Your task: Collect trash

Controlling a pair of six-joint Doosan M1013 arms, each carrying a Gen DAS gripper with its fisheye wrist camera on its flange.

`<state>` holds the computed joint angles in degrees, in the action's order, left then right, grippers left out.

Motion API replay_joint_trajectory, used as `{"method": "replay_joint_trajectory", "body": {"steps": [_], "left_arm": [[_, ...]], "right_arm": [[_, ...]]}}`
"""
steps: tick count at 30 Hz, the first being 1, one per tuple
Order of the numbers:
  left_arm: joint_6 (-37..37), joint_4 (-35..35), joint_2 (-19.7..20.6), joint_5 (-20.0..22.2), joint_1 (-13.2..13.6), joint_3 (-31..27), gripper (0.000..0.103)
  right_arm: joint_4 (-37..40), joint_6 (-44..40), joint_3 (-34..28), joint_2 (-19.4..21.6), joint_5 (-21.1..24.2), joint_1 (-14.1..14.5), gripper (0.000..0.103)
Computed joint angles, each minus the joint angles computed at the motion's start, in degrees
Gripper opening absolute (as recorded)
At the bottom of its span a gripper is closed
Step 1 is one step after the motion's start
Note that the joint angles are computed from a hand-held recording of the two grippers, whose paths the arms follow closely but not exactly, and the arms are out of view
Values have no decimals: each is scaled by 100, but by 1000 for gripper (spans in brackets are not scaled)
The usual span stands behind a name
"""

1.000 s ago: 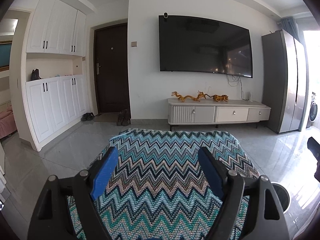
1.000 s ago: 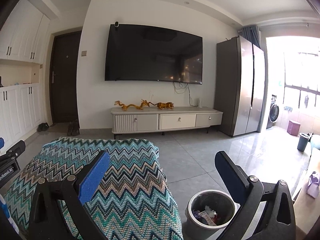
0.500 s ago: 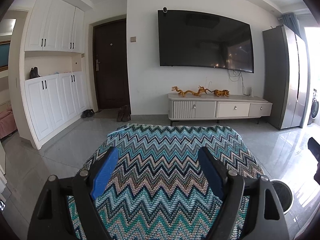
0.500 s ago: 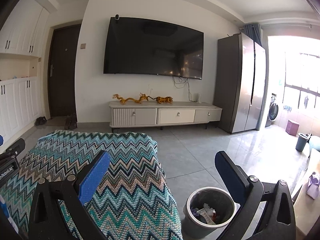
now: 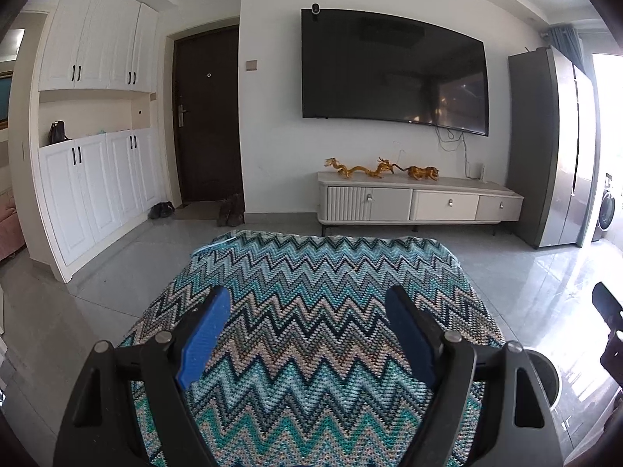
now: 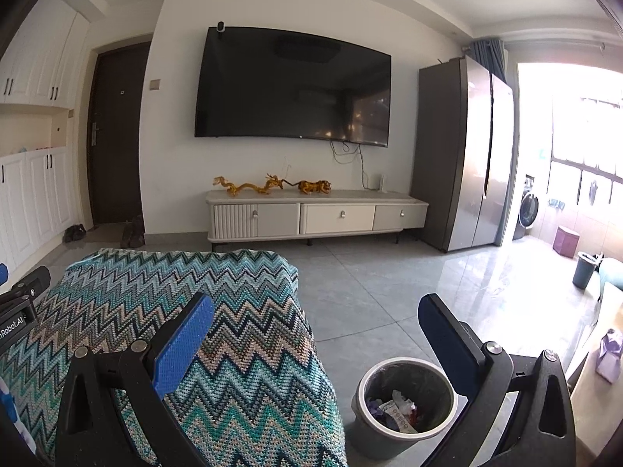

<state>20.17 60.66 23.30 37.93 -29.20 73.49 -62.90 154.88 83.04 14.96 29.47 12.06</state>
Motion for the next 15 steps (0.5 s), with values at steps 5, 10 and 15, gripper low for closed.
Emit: {"method": "replay_joint_trajectory", "body": {"steps": [5,10,15], "left_arm": [[223,-93,76,41,-65,-92,81],[396,-176,122,65,-93,-121,81],[421,-153,146,80,-120,-132,81]], "right_arm": [[211,-142,-13,21,-17,-66,103],[320,-211,-12,41,-40,-104,103],[405,-250,-21,70,-41,-126,103]]}}
